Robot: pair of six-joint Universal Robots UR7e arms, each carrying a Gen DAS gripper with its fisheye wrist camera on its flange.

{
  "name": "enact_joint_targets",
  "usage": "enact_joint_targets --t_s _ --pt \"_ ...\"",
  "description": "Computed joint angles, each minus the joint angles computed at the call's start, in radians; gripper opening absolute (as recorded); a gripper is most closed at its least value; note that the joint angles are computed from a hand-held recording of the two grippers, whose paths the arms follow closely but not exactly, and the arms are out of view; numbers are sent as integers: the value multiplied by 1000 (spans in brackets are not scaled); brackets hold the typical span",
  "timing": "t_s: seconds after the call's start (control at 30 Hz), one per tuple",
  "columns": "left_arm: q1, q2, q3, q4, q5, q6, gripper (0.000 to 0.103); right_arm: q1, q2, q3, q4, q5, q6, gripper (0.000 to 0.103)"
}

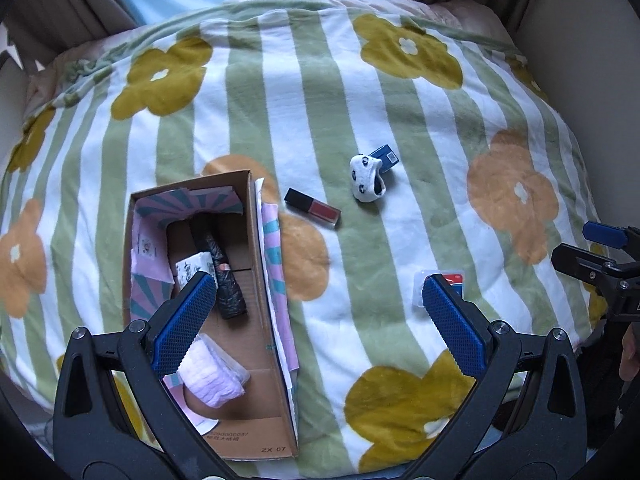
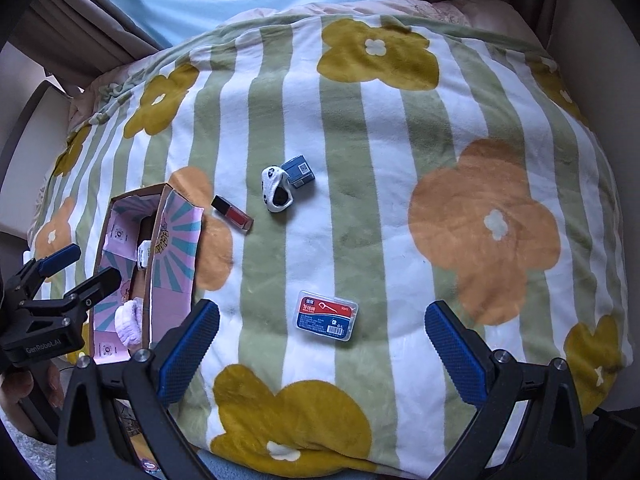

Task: Organize objects
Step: 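Withdraw both tools from the box toward the remaining sock and floss box, then grasp the white panda sock with the left tool while the right tool grasps the floss box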

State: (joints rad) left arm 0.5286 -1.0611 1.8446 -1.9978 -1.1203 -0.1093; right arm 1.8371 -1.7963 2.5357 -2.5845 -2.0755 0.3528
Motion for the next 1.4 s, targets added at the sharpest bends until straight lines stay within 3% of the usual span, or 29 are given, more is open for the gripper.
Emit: enact_joint_targets --t_s 0.1,0.27,0.53,0.63,0.7,0.77,1.03,1.17,1.23,1.3,1.4 --pt "3 43 -25 -8 -6 35 103 -25 20 22 -40 14 3 103" --pt "14 142 -70 -46 -22 93 103 -83 113 72 -224 46 -5 103" --pt "57 361 -171 -96 -26 168 102 -201 349 115 -452 100 -33 103" --pt "86 442 -219 -86 -35 163 94 -246 449 112 -516 117 -45 103" --pt "110 496 -267 -45 -56 149 78 -278 505 105 -545 142 -42 103" --pt "125 538 -300 -22 -54 140 78 -298 545 99 -571 161 -39 103" --pt "167 618 -375 22 -55 114 78 -339 619 64 -553 182 -59 103" --pt "175 640 -396 36 -77 103 72 -362 622 64 -540 197 -60 103" --pt "176 647 -401 35 -89 106 67 -364 623 66 -536 195 -62 102" --pt "182 652 -406 37 -118 110 45 -368 621 71 -530 200 -64 88" --pt "179 656 -401 35 -131 108 37 -369 618 65 -482 183 -65 77"
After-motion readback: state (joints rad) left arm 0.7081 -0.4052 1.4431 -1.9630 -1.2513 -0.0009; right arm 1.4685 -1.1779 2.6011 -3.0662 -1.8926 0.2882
